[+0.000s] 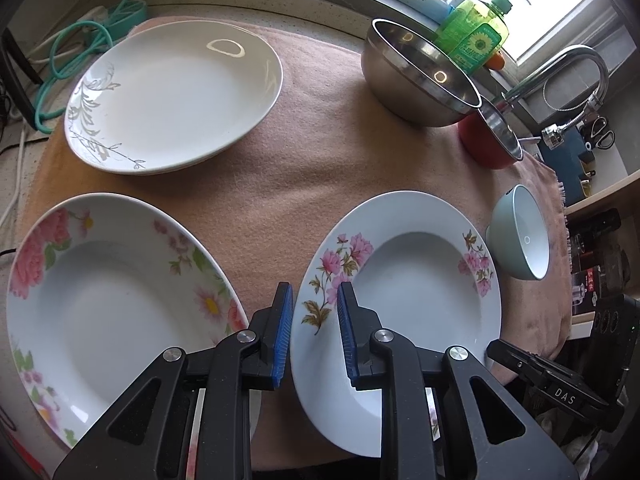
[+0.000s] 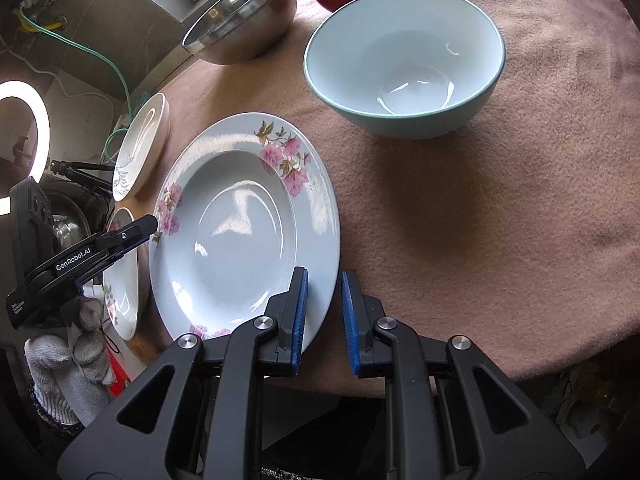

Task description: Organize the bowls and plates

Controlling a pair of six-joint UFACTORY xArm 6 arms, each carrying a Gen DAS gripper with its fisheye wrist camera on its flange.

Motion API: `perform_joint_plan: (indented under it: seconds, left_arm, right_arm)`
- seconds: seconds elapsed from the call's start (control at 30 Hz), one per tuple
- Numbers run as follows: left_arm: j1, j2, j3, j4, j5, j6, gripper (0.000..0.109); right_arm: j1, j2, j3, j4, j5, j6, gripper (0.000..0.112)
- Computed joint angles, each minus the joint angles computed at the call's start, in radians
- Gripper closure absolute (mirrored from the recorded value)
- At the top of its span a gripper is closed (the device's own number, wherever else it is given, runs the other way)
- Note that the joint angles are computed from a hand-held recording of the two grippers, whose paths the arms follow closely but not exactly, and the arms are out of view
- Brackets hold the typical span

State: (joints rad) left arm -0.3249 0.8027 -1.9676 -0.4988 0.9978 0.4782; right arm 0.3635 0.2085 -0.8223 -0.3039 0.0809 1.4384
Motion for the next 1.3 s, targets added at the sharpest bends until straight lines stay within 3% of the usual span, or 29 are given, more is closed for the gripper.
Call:
perform_joint_plan:
  seconds: [0.33,0.47,0.57,0.67,0.77,1.3]
  left_arm:
    - [0.01,-0.058,0.064,-0.05,-0.04,0.036,0.088]
    - [0.017,-0.072,0.078,-0.069,-0.046,0.042,0.086]
    - [0.029,-0.084,0.092,-0.081,-0.05,0.046,0.086]
    - [0.045,-0.098,0.108,-0.093,-0.061,0.051,0.086]
    - [0.065,-0.111,0.124,-0.105,-0.08,0.049,0.076]
    - [0.191,-0.148,0.195,-0.114,-0.151,-0.023,0.076]
  right_arm:
    - [-0.024,-0.062,0.004,-0.24,0.053,0.22,0.094]
    - [-0.018,-0.067,-0.027,-0.308,0.085,0.266,0.07]
    - [-0.008,-0.053,-0.062,-0.321,0.1,0.256,0.067]
    - [0.001,-0.032,-0.101,-0.304,0.101,0.209,0.067]
    - [0.011,0.004,-0.155,-0.259,0.109,0.13,0.066]
    - [0.071,0.224,-0.47,0.105,0.141,-0.364,0.067]
